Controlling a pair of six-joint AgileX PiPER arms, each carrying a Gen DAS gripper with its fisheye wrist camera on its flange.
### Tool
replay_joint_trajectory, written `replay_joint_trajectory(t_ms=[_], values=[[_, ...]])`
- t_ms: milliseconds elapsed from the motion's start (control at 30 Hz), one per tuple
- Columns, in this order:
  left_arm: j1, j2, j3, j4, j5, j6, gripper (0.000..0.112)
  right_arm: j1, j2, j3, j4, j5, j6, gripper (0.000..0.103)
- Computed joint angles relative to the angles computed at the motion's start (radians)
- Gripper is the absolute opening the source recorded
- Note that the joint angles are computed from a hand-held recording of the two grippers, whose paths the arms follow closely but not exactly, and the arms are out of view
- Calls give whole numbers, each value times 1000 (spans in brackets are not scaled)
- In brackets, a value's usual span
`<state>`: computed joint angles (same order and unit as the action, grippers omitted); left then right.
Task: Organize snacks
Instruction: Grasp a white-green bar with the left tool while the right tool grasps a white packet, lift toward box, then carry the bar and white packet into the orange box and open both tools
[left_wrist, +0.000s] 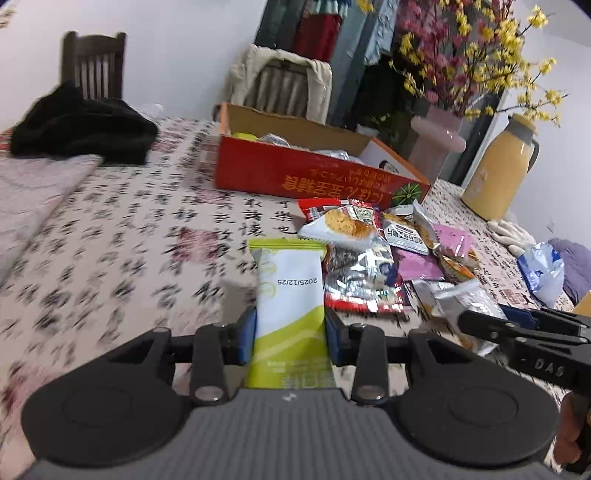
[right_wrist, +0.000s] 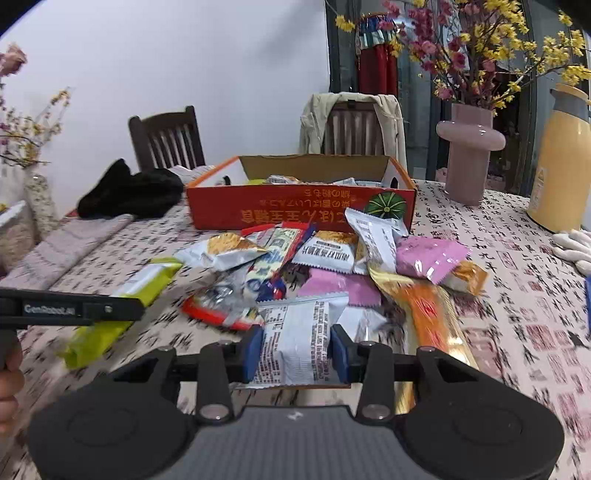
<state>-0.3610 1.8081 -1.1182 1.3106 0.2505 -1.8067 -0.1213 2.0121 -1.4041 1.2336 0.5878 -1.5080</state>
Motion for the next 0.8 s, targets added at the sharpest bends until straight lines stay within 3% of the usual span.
replay_joint_trajectory(t_ms=[67,167,433,600,700,800], values=[[-37,-56,69,108,61,-119,38,-35,-38,45,23,39,-29,38],[-80,-95,102,115,139,-130,38,-78,-84,108,81,62,-88,39],[-120,-130,80,138,184,-117,38,-132,-128,146,126,113,-128,39],[-71,-86,-77,-7,153,133,38,-161,-52,-68,-5,261,81,39],[-9,-38,-226,-252,108,421,38,-170,54,-330,-91,406,277,39],[48,50,-442,-506,130,721,38,-160,181,-630,-112,512,479,39]])
